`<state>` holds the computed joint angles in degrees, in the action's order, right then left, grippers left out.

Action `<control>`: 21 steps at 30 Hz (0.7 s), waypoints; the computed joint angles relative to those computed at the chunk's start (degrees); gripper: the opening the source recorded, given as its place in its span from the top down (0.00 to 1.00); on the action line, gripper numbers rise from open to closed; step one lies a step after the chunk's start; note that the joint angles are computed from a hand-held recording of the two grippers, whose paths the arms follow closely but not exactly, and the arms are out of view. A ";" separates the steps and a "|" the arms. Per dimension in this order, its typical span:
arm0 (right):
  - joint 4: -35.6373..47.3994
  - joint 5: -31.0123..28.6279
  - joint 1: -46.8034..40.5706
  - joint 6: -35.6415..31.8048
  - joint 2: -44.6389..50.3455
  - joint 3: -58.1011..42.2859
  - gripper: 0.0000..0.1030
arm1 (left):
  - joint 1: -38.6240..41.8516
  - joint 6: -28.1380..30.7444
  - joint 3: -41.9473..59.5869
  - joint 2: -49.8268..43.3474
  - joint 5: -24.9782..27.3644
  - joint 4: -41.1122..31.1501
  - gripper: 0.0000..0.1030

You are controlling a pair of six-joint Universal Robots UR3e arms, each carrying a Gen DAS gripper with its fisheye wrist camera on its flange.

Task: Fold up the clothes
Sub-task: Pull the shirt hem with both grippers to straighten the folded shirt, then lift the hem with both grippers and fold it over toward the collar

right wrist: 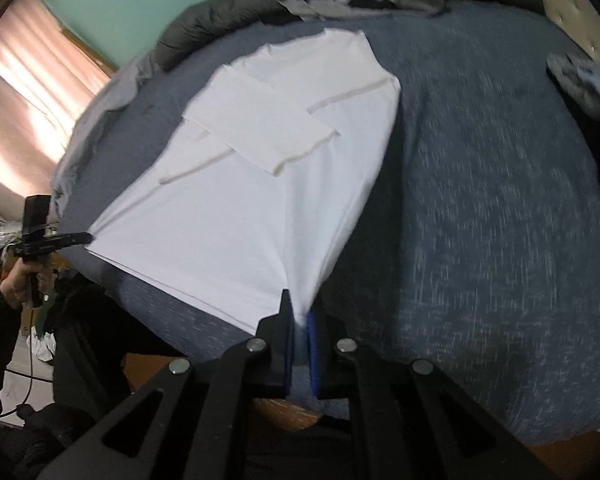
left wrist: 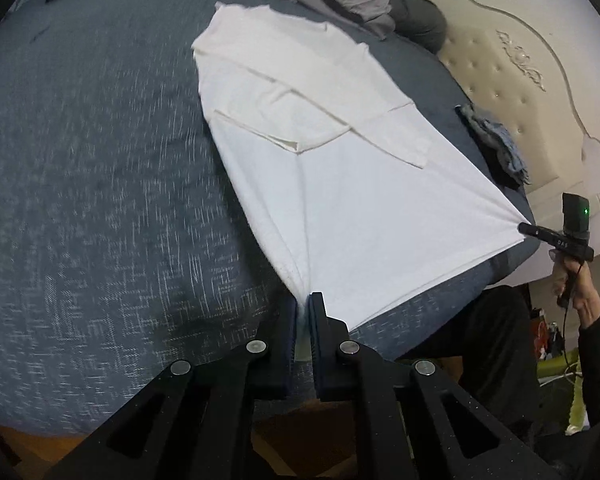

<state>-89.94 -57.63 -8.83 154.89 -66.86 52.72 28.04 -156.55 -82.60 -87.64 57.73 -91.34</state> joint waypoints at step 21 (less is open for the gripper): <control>13.13 9.91 -6.90 -12.00 -12.21 2.74 0.96 | 7.38 13.05 9.44 8.52 -3.88 -18.55 0.94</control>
